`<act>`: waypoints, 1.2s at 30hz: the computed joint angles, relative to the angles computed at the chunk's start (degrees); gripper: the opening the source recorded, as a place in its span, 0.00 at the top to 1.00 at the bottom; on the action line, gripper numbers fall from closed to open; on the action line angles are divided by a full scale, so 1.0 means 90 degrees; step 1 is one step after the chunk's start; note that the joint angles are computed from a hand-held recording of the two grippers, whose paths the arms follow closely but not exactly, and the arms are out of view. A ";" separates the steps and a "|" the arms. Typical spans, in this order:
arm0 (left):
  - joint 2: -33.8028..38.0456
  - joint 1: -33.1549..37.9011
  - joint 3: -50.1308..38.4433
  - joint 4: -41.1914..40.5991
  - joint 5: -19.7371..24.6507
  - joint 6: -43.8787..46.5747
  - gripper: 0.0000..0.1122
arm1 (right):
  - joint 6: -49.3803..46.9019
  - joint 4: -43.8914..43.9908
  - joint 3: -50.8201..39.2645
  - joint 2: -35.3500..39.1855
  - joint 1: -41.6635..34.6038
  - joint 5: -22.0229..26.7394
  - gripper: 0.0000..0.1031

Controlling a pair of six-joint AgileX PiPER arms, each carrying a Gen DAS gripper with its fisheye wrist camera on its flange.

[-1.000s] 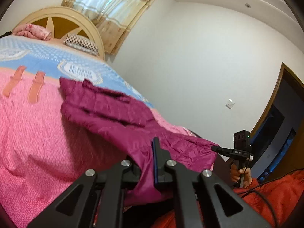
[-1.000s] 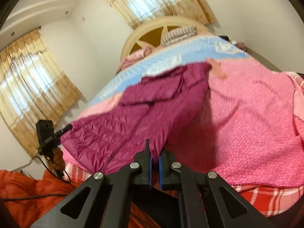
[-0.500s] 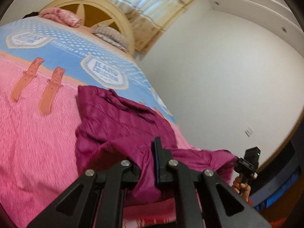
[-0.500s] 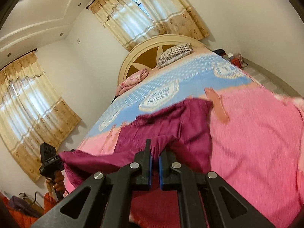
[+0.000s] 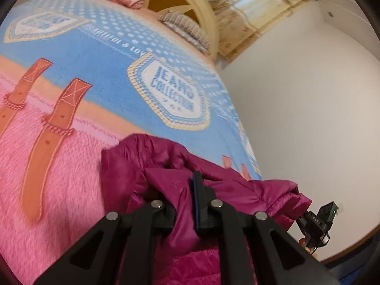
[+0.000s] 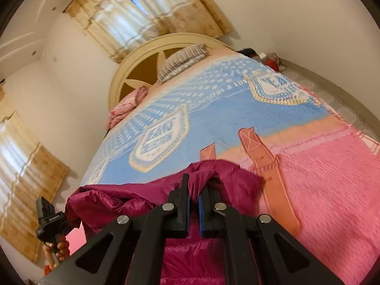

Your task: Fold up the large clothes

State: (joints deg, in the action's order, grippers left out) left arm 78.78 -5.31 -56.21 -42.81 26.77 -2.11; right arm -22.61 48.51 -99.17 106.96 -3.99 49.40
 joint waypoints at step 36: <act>0.2324 -0.2262 -0.2684 0.8823 0.1811 -0.6462 0.33 | 0.1973 -0.3875 -0.4086 0.2567 0.2859 0.0597 0.73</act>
State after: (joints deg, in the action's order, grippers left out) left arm 99.70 -25.66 -80.37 36.60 43.08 -60.27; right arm -4.86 13.63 -135.94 130.07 21.75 54.78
